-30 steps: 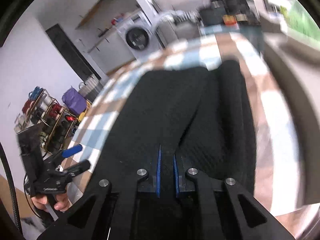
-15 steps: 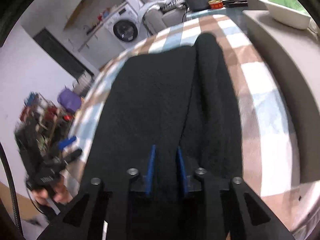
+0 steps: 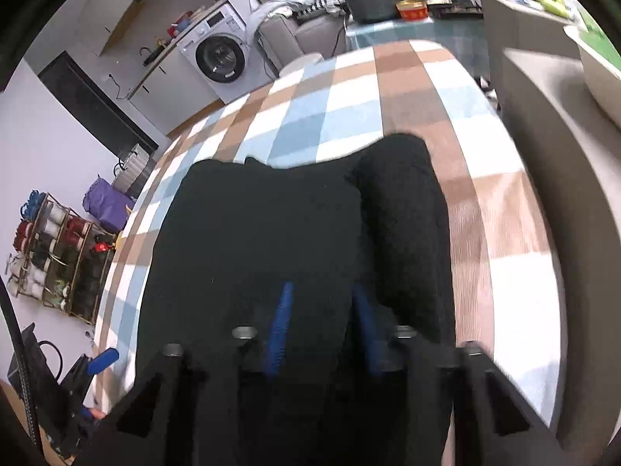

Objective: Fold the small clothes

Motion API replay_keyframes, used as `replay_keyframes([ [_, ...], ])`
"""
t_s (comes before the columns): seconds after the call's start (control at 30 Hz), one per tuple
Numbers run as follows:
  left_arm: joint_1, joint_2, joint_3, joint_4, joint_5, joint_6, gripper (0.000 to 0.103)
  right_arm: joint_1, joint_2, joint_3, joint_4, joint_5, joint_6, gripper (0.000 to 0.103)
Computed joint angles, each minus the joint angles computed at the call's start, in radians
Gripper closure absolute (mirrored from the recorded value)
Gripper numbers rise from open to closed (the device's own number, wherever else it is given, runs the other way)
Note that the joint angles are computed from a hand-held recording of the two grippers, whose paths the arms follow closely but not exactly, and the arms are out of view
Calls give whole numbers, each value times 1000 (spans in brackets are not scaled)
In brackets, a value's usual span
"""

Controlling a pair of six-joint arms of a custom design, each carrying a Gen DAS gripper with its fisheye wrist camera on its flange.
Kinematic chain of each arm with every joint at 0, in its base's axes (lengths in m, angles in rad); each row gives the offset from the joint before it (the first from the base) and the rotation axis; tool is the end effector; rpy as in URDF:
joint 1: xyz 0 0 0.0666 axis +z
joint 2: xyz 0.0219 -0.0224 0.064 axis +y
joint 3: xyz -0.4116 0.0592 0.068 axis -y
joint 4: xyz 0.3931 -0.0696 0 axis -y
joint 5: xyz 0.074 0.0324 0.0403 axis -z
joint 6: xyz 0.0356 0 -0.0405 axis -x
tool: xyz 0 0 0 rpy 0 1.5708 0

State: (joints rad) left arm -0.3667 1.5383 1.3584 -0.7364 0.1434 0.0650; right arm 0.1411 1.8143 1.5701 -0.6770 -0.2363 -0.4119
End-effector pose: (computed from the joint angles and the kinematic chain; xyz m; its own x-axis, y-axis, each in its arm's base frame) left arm 0.4924 -0.1950 0.3871 -0.7674 0.2259 -0.6001 0.3870 0.9093 -0.1527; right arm 0.6267 0.0970 0.3320 -0.8333 0.2748 -0.4796 0.0619 0.9086 0.4130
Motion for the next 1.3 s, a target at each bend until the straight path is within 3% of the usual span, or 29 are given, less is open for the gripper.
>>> replay_keyframes([
  [0.07, 4, 1, -1, 1, 3, 1, 1, 8, -12, -2, 13, 7, 37, 94],
  [0.17, 10, -1, -3, 5, 4, 0, 1, 43, -88, -49, 75, 113, 137, 94],
  [0.23, 13, -3, -4, 9, 7, 2, 1, 57, -122, -57, 83, 173, 156, 94],
  [0.33, 16, -5, -5, 14, 15, 10, 1, 59, -134, -58, 57, 224, 153, 94],
  [0.43, 14, -15, -11, 21, 16, 8, 1, 51, -67, -13, -8, 263, 140, 94],
  [0.53, 13, -28, -20, 18, 11, 6, 1, 32, -17, 5, -48, 221, 104, 91],
  [0.63, 19, -37, -27, 21, 7, 9, 1, 11, -46, -40, -21, 158, 57, 86],
  [0.7, 26, -39, -30, 25, 13, 18, 1, 10, -112, -109, 7, 142, 41, 67],
  [0.77, 29, -39, -33, 27, 18, 25, 1, 14, -189, -193, 50, 107, 23, 58],
  [0.93, 19, -36, -39, 23, 39, 23, 1, 42, -371, -400, 112, -64, -48, 58],
  [1.07, 3, -47, -50, 24, 40, 12, 1, 89, -397, -445, 79, -52, -59, 58],
  [1.13, -1, -57, -56, 25, 42, 8, 1, 109, -390, -452, 77, -42, -61, 63],
  [1.17, -3, -62, -58, 26, 39, 7, 1, 122, -394, -458, 92, -9, -59, 81],
  [1.2, -4, -68, -60, 26, 36, 6, 1, 130, -397, -457, 93, 7, -48, 92],
  [1.3, -4, -82, -62, 24, 30, 8, 1, 149, -449, -473, 144, 51, -29, 93],
])
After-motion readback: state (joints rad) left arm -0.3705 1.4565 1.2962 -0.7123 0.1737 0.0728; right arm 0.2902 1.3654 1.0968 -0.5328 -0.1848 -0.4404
